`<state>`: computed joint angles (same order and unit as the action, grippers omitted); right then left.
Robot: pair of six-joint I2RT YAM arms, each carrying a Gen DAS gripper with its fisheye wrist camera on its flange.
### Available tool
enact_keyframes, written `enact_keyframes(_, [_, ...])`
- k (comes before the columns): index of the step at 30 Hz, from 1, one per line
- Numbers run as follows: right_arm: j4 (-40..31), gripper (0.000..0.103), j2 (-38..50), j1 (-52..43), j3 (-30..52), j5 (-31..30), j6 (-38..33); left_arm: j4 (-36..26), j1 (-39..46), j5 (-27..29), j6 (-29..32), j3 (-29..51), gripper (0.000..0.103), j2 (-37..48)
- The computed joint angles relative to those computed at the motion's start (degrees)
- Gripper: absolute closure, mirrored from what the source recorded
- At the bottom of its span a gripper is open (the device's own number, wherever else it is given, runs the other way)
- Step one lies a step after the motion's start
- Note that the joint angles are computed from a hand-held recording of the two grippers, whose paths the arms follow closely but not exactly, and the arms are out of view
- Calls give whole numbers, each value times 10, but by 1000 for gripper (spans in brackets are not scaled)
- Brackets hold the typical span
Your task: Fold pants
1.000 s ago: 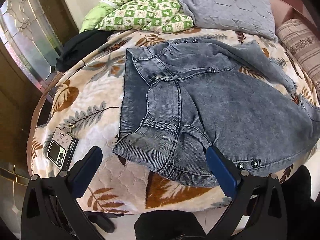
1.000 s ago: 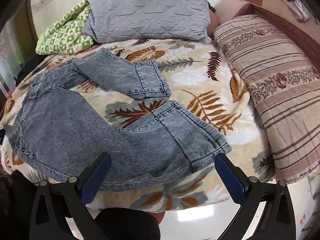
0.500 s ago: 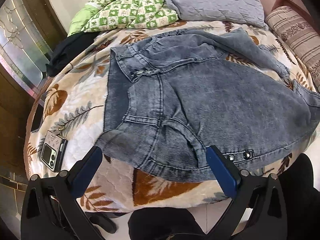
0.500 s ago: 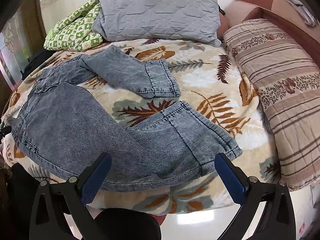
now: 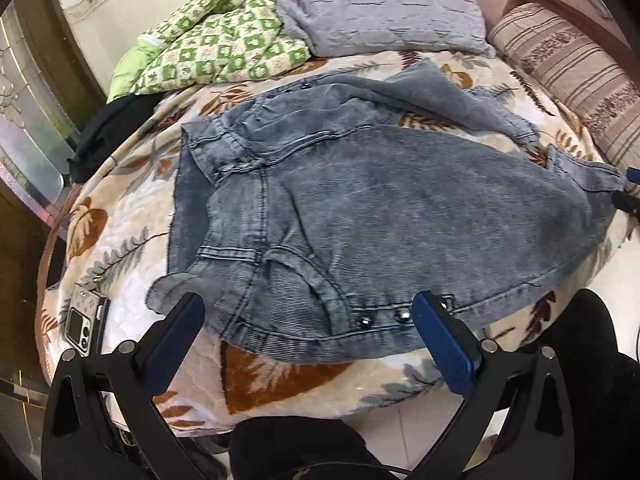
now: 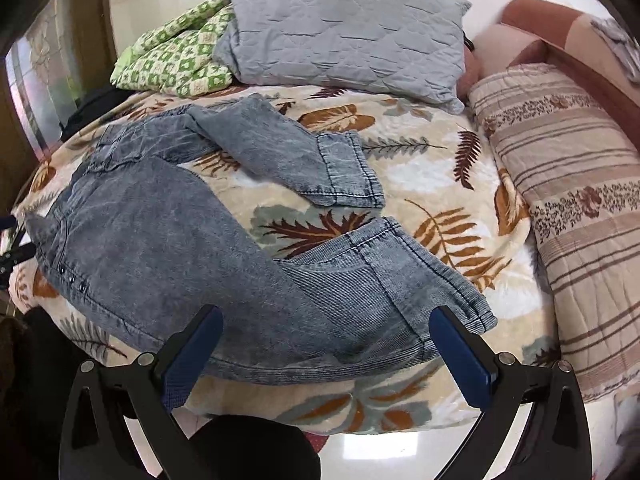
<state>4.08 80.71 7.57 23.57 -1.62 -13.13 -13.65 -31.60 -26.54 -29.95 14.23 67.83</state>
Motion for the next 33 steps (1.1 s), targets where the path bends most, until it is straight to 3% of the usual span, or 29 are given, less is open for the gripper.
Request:
enact_keyframes(24, [-23,0,-59,-11,-33,1,-17,-49,-69,-20,-60,13,0,-4])
enact_keyframes(29, [-19,0,-27,-35,-17,-23,-20,-36,-48,-2,-48,17,0,17])
enact_keyframes(33, [-34,0,32,-107,36,-79,-22,-31,28,50,-9,11,0,-2])
